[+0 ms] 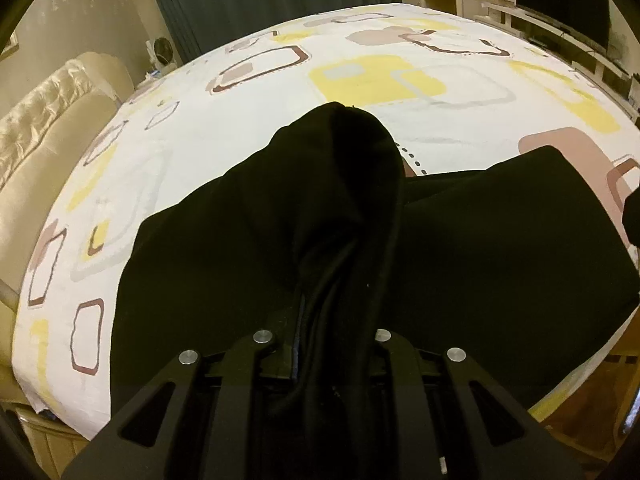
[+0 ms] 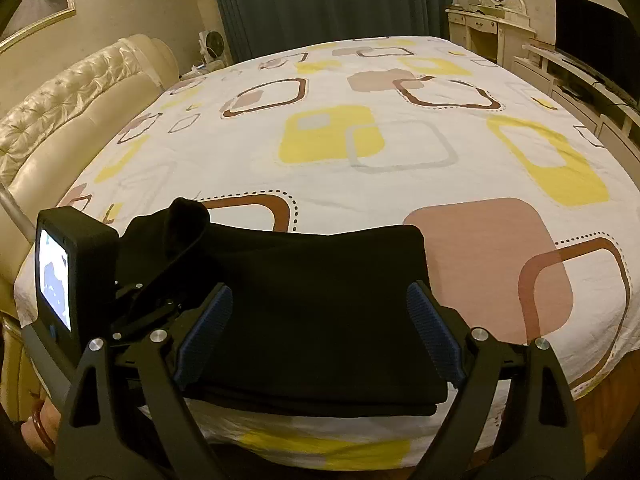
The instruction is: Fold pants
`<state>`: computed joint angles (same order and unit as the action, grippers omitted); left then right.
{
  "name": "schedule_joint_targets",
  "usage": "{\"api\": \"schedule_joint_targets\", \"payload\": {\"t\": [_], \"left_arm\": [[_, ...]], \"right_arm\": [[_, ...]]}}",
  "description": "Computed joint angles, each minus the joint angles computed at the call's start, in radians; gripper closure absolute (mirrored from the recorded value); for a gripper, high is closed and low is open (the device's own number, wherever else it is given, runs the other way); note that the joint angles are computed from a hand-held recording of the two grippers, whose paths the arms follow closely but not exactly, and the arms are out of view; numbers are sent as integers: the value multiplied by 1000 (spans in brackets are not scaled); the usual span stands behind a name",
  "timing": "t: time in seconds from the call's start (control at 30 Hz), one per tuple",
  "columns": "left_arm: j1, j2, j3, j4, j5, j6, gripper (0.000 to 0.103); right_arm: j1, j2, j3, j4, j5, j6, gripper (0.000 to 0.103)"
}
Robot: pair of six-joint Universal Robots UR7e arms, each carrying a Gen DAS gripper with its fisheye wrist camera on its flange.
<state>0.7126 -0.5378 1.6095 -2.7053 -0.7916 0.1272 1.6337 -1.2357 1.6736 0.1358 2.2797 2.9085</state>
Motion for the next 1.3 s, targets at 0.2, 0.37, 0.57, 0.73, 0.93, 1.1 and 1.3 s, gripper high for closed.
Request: {"api": "schedule_joint_targets", "payload": {"t": [0.2,0.37,0.57,0.73,0.93,1.1,1.3], "left_arm": [[-3,-8,8,-6,-41,-3,63],[-7,-42,36,-20,-133,-8,38],[11,-140,77,26,-250,-94,28],[44,-236,120,-30,-251,-106,21],[122,-309,122,-50,-188,-76,20],[195,-348,121,-4,-182,-142,20],[234,-355,120,46,-190,-193,20]], "right_arm": [[-1,-9,7,-5,15,-4,14],[2,-16,15,-8,34,-5,14],[18,-17,15,-11,62,-23,14],[11,-22,9,35,-12,27,14],[-67,-23,-25,169,-331,163,14],[-142,49,-110,271,-546,232,14],[-212,198,-256,389,-691,349,24]]}}
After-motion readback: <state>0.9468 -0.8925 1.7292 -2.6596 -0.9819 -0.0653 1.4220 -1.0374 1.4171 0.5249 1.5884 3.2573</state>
